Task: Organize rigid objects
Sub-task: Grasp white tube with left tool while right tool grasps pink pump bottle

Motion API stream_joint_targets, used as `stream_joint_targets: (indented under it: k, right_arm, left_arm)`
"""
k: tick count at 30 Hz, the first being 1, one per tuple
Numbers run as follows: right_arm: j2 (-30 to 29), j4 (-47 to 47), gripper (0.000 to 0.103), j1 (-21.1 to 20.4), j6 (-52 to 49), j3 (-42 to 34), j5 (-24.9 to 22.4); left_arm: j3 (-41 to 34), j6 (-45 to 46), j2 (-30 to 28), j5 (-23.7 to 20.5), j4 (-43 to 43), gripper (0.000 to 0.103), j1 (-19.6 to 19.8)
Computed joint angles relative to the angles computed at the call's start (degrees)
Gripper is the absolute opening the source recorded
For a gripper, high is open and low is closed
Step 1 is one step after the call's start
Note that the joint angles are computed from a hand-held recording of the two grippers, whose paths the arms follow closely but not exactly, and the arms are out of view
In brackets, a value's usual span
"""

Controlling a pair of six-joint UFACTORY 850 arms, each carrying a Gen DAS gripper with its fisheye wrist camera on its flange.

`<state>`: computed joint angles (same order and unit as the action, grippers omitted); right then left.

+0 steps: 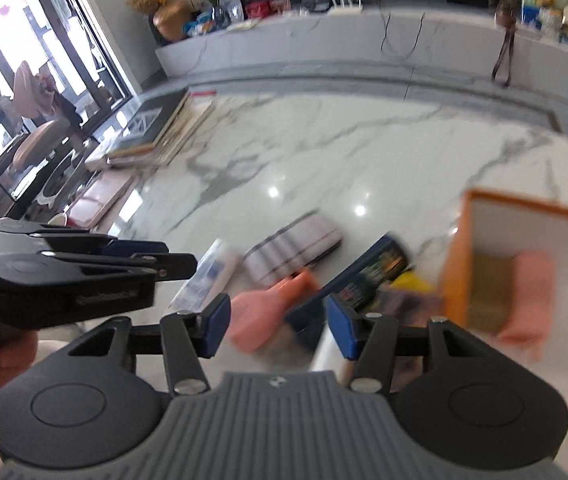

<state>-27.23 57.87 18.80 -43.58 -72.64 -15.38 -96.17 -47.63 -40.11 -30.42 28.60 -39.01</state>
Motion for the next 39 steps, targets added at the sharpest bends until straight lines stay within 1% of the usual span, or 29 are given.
stream_joint_targets:
  k: [2, 6, 9, 10, 12, 15, 16, 20, 22, 24, 28, 34, 36, 38, 39]
  right_arm:
    - [-1.86, -1.38, 0.053, 0.66, 3.62, -1.50, -1.31]
    - [-5.35, -5.37, 0.053, 1.68, 11.22, -5.00, -3.31]
    - [-8.31, -9.20, 0.053, 2.03, 18.06, -8.11, -4.79]
    - [-9.09, -9.39, 0.051, 2.03, 19.46, -8.80, -5.35]
    - [-10.44, -9.08, 0.049, 1.82, 21.45, -10.10, -6.39]
    - [-12.00, -9.27, 0.049, 1.66, 23.79, -11.65, -7.03]
    - [-12.50, -9.52, 0.048, 1.64, 24.59, -12.14, -7.16]
    - [-14.52, -10.11, 0.047, 1.48, 26.72, -14.34, -8.31]
    - [-15.54, -10.69, 0.047, 1.47, 27.80, -15.47, -8.86]
    - [-16.35, -11.82, 0.047, 1.61, 29.17, -16.40, -8.96]
    - [-17.38, -14.60, 0.047, 1.84, 31.62, -17.77, -8.93]
    - [-19.13, -21.51, 0.052, 2.67, 38.02, -20.17, -8.96]
    - [-19.92, -25.11, 0.050, 3.08, 41.31, -21.37, -9.14]
    - [-20.83, -25.63, 0.048, 3.02, 42.13, -22.47, -9.85]
    - [-21.42, -25.97, 0.045, 2.96, 42.90, -23.20, -10.48]
  left_arm:
    - [-0.66, 0.50, -1.33, -1.63, 0.47, 0.038, 0.39]
    - [-1.34, 5.12, -3.06, -1.26, -5.40, 0.041, 2.12]
    - [-4.15, 6.58, -5.66, -3.10, -7.57, 0.043, 3.30]
    - [-5.16, 7.09, -6.51, -3.73, -7.90, 0.045, 3.56]
    - [-6.11, 7.90, -7.70, -3.47, -8.50, 0.049, 4.13]
    - [-7.12, 9.66, -9.15, -3.71, -10.70, 0.049, 4.82]
    - [-7.62, 9.90, -9.64, -4.19, -11.10, 0.052, 4.95]
    - [-6.98, 12.02, -9.81, -2.21, -14.97, 0.058, 5.84]
    - [-6.13, 13.31, -9.53, -0.76, -17.50, 0.058, 6.35]
    - [-5.43, 13.87, -9.26, -0.01, -19.85, 0.053, 6.82]
    - [-3.85, 10.96, -8.48, 1.53, -20.79, 0.051, 7.47]
    - [-3.73, 5.64, -8.39, 1.18, -17.63, 0.051, 7.55]
    - [-3.79, 4.40, -8.44, 0.95, -16.75, 0.051, 7.53]
    - [-3.52, 3.41, -8.22, 0.78, -15.84, 0.052, 7.45]
    - [-3.69, 3.26, -8.33, 0.47, -15.28, 0.052, 7.34]
